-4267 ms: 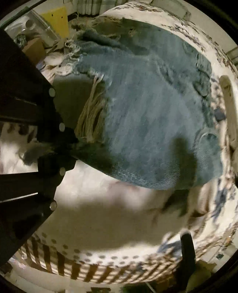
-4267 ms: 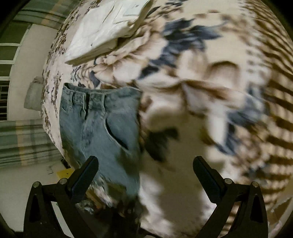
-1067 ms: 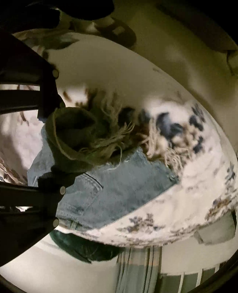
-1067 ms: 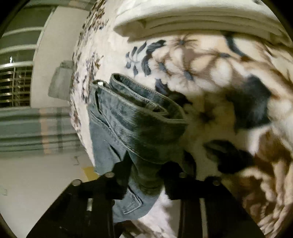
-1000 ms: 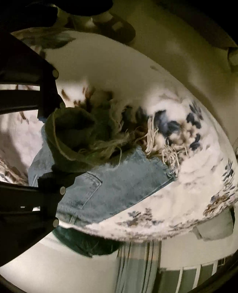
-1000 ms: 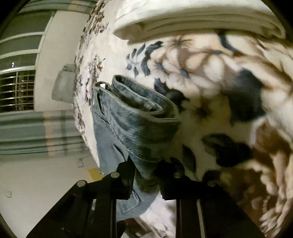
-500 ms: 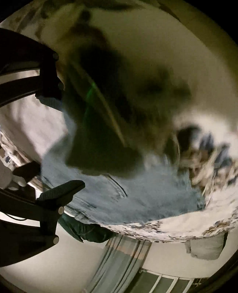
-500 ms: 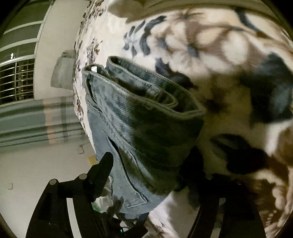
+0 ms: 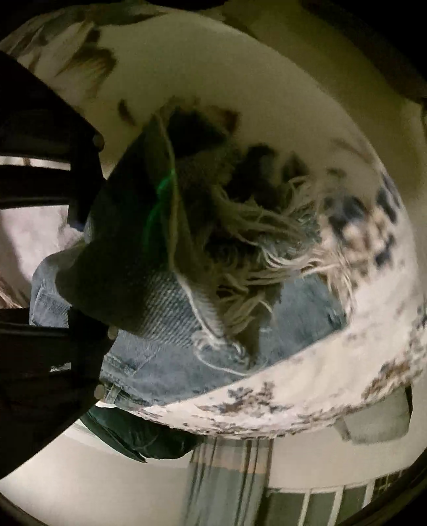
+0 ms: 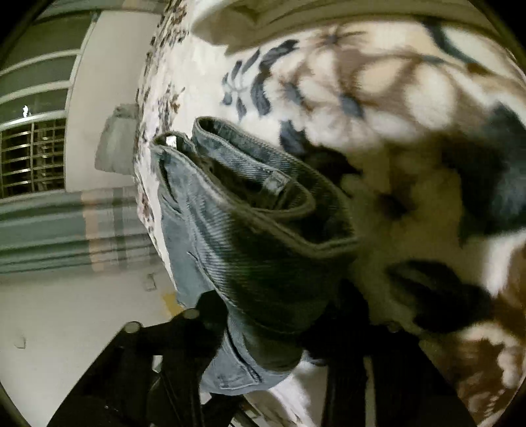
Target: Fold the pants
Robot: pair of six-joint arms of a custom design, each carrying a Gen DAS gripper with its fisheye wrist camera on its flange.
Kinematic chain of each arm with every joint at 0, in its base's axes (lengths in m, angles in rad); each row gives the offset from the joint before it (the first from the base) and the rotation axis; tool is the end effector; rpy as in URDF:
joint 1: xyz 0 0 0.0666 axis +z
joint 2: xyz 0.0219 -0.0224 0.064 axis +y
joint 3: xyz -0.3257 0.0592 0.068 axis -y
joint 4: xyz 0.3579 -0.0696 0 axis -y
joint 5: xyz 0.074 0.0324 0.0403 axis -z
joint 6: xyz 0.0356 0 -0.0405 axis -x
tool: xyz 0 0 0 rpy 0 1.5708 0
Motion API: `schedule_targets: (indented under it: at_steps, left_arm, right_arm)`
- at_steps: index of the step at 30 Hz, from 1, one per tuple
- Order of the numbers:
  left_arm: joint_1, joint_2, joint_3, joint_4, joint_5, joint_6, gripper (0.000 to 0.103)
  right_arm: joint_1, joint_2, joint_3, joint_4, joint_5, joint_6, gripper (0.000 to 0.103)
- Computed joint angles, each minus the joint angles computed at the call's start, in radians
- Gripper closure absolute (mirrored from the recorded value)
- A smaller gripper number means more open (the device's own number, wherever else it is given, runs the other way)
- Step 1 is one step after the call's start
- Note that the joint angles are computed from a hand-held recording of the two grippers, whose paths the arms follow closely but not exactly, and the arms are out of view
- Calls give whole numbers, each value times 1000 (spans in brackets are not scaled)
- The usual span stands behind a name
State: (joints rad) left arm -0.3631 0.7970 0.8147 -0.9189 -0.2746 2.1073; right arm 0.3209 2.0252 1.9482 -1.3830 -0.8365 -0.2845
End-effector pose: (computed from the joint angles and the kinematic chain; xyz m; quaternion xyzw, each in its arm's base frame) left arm 0.2536 -0.0865 0.3324 -0.7453 0.5674 -0.2648 0.2293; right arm 0.5549 0.2119 0.2686 0.0391 -0.9118 -0.4022 0.0726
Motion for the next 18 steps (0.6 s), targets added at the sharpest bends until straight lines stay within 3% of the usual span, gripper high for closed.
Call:
schedule_targets:
  at_steps: [4,8,14,18]
  left_arm:
    - [8,-13,20,-32,11,-37,78]
    - [48,-6,87,-84,50,-130,79]
    - [131,49,292,-231,93,-304,80]
    - [200,149,499,-323,161,-457,80]
  right_arm:
    - [13,-44,-47,71,26,-73,80]
    - [20,-79,-49,84,47,-112,84]
    - [28,-125,12,34,30,-173,85]
    - [26,-126,140,-45,27,-203,86]
